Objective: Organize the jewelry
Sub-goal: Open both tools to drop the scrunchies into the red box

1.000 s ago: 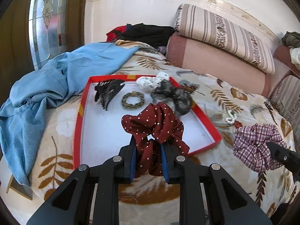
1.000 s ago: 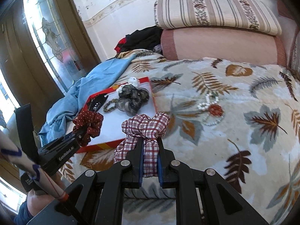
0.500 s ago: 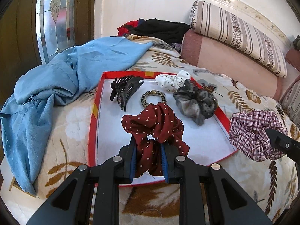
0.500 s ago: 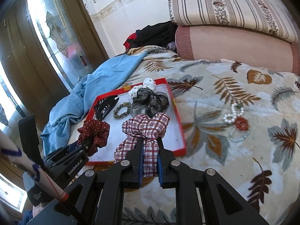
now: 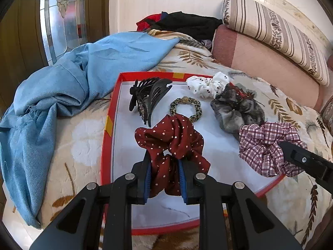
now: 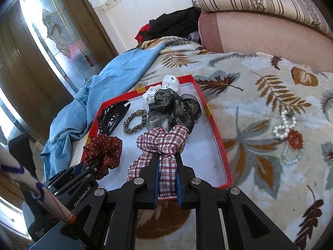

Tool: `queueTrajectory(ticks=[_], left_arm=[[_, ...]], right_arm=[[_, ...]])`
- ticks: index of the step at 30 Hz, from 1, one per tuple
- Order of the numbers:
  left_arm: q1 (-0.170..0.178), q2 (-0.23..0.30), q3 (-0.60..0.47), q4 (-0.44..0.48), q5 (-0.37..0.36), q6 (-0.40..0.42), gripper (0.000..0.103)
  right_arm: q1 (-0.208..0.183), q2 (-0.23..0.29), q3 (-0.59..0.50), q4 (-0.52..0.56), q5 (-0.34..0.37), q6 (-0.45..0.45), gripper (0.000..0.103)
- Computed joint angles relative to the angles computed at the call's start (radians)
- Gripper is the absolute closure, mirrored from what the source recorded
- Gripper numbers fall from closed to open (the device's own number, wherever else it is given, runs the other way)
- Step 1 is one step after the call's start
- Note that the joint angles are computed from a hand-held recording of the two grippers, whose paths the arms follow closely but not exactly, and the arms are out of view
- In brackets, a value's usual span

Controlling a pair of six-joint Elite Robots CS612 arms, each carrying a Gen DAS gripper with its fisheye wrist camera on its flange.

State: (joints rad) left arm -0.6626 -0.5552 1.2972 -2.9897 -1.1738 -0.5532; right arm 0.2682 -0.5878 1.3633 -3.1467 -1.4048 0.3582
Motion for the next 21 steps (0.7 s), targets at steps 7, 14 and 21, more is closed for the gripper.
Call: queueTrajectory(ticks=[7,14,21], left_arm=[[0.009,0.013,-0.024,0.03,-0.016,-0.01,0.082],[0.015,0.025,-0.045,0.05,-0.018,-0.011,0.082],[0.019,0.035,-0.062,0.065,-0.016,-0.011,0.082]], right_arm=[[-0.005,0.029,-0.05,0.054,0.011,0.022,0.087],[-0.008,0.054,-0.097,0.095,0.021,0.036,0.087],[-0.007,0.077,-0.14,0.128,0.015,0.051,0.087]])
